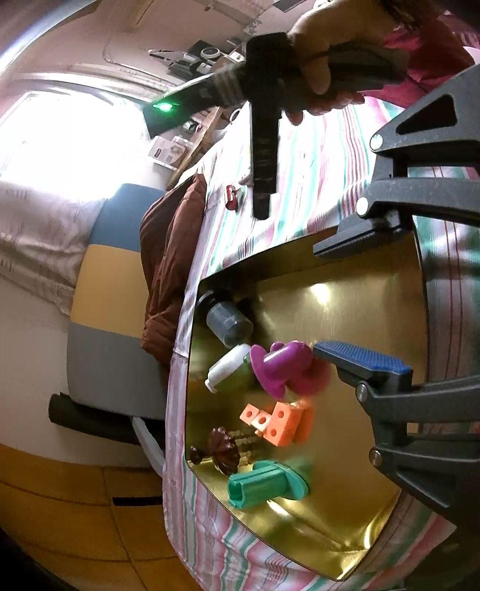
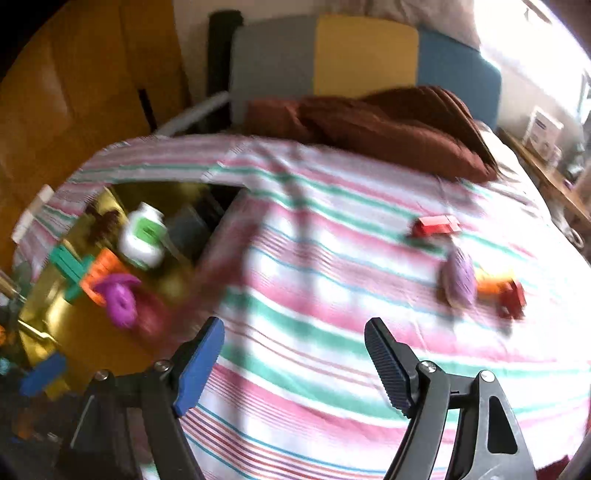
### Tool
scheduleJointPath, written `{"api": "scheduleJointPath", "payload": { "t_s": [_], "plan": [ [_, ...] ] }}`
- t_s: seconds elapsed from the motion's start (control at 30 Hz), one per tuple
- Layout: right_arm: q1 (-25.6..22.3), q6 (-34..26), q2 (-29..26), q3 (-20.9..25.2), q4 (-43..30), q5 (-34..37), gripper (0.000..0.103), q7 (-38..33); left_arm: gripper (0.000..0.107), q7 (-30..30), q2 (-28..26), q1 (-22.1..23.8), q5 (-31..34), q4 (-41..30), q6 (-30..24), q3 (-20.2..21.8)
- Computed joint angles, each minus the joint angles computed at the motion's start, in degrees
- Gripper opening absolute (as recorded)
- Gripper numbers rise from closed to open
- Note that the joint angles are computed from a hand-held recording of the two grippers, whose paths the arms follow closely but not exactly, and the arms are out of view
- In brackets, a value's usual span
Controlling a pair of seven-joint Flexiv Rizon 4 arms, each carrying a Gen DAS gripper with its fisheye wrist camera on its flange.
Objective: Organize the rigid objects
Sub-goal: 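Move both tools from the tray back to the toy pile, then grasp the red block with the right tool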
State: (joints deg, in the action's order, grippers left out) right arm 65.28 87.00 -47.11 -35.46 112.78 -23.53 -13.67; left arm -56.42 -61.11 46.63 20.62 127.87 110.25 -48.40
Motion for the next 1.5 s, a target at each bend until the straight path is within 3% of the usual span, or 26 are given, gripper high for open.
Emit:
{"api": "scheduleJointPath", "payload": {
  "t_s": [0.33,0.63,0.73,0.9,1.07,1.27,1.33,1.5],
  "plan": [
    [-2.92,-1.17,3.81,2.69,8.89,3.14,0.079,0.55,0.046,0.94,1.76,-1.87,1.39,1.46,1.19,1.33],
    [-11.19,-1.43,8.04,6.77,14.74,4.72,0.079,1.19,0.046,1.66,3.89,-4.06,1.02,2.17,0.17,1.67],
    [-11.31,0.27,8.25,3.75,16.89,4.28,0.078,1.02,0.046,1.82,4.68,-4.53,0.54,2.48,-0.51,1.31],
    [-5.94,9.51,2.76,-7.4,19.65,8.43,0.069,-0.73,0.046,2.55,6.36,-6.28,-0.5,3.13,-1.75,1.61],
    [-7.76,15.29,-2.86,-7.97,17.08,12.13,0.066,-4.44,0.046,3.24,7.97,-8.61,-1.21,3.78,-2.05,2.54],
    [-13.83,14.5,-4.03,-1.76,12.0,13.61,0.049,-8.59,0.046,4.0,9.07,-11.36,-1.78,4.14,-2.53,3.38],
    [-14.55,12.71,-3.61,-0.66,11.43,14.32,0.032,-9.91,0.046,4.28,9.3,-12.12,-1.96,4.17,-2.71,3.43],
    [-20.38,14.06,-0.98,6.4,11.3,18.12,0.015,-12.18,0.046,4.91,9.6,-13.74,-2.99,3.81,-4.14,2.62]
  ]
}}
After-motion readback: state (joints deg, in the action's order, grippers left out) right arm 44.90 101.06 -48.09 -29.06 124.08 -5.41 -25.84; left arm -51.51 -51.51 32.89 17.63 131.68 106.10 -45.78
